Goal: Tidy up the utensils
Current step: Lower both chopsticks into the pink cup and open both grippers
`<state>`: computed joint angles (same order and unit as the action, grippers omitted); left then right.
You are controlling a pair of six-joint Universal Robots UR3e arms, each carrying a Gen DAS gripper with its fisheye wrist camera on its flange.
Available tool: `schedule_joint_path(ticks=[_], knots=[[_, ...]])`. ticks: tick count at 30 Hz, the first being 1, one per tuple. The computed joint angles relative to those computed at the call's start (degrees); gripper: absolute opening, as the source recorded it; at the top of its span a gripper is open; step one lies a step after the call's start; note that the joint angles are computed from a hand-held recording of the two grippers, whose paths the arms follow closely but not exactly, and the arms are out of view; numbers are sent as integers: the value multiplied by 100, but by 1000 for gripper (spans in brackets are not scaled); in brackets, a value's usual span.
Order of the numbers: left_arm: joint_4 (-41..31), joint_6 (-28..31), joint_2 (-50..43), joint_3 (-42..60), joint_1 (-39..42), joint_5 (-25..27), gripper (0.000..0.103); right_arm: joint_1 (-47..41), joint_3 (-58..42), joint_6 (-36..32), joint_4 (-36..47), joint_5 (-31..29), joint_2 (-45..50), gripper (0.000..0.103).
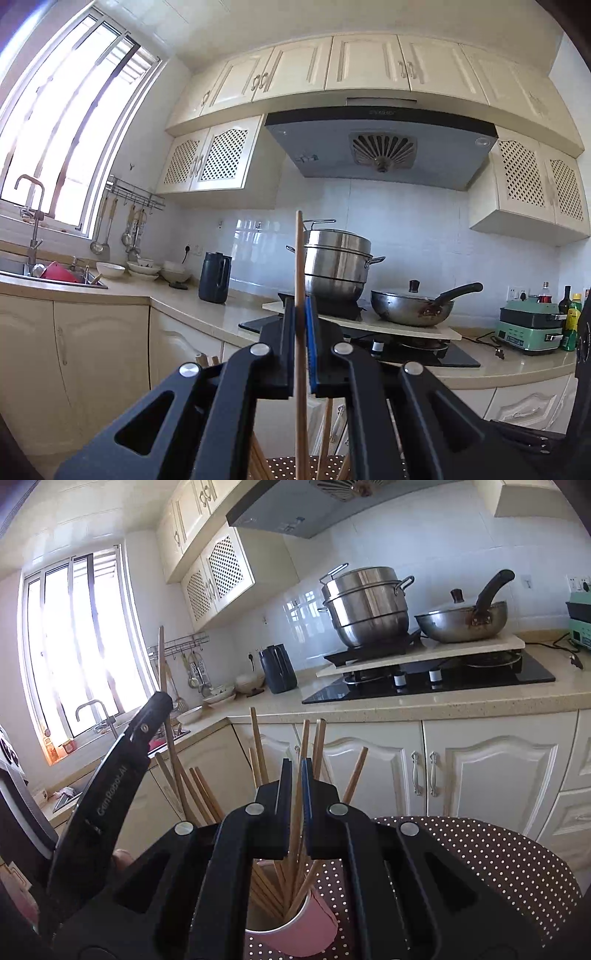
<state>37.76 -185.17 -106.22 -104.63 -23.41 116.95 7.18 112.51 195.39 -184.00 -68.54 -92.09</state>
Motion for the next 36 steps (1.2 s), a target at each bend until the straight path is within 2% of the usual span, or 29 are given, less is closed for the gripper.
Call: schedule_joint_path(ticks=[6,13,20,22,24,25,26,27,28,29,31,32,35,36], knots=[[127,158,-319,-62,-144,271,6,-172,207,-70,201,116,-106,6],[432,208,-473,-688,-382,833,6,-313,509,-78,402,200,-242,6],[160,-264,-49,-1369,-358,985,8,-296,770,-348,847,175,-611,6],[-146,-286,174,-1493,-363,963,8,-287,882,-445,973,158,-818,7],[-573,-417,525,-1658,-343,830,15,-280,952,-507,1162,120,-1027,7],[-703,-470,677,-1744,-339,785,27,-304,992,-560,1310,150,-1175,10],[-828,-520,837,-1830,-354,782,32,-375,1033,-681,1515,269,-1355,14],[-896,-549,958,-1901,-386,810,32,-411,1089,-772,1657,316,-1514,27],[-968,-570,1109,-1985,-428,838,32,-396,1111,-813,1758,245,-1641,54],[-1053,-565,1245,-2044,-491,902,32,-359,1220,-812,1739,85,-1834,66],[-1226,-522,1493,-2119,-671,1116,33,-313,1412,-884,1722,-135,-2196,70],[-1332,-530,1607,-2149,-781,1266,35,-290,1434,-981,1991,-239,-2454,70],[-1840,-701,1994,-2180,-1168,1746,45,-513,1536,-1021,2740,-93,-3182,71],[-2008,-786,2137,-2217,-1273,1844,47,-611,1567,-1047,3008,-12,-3430,75]])
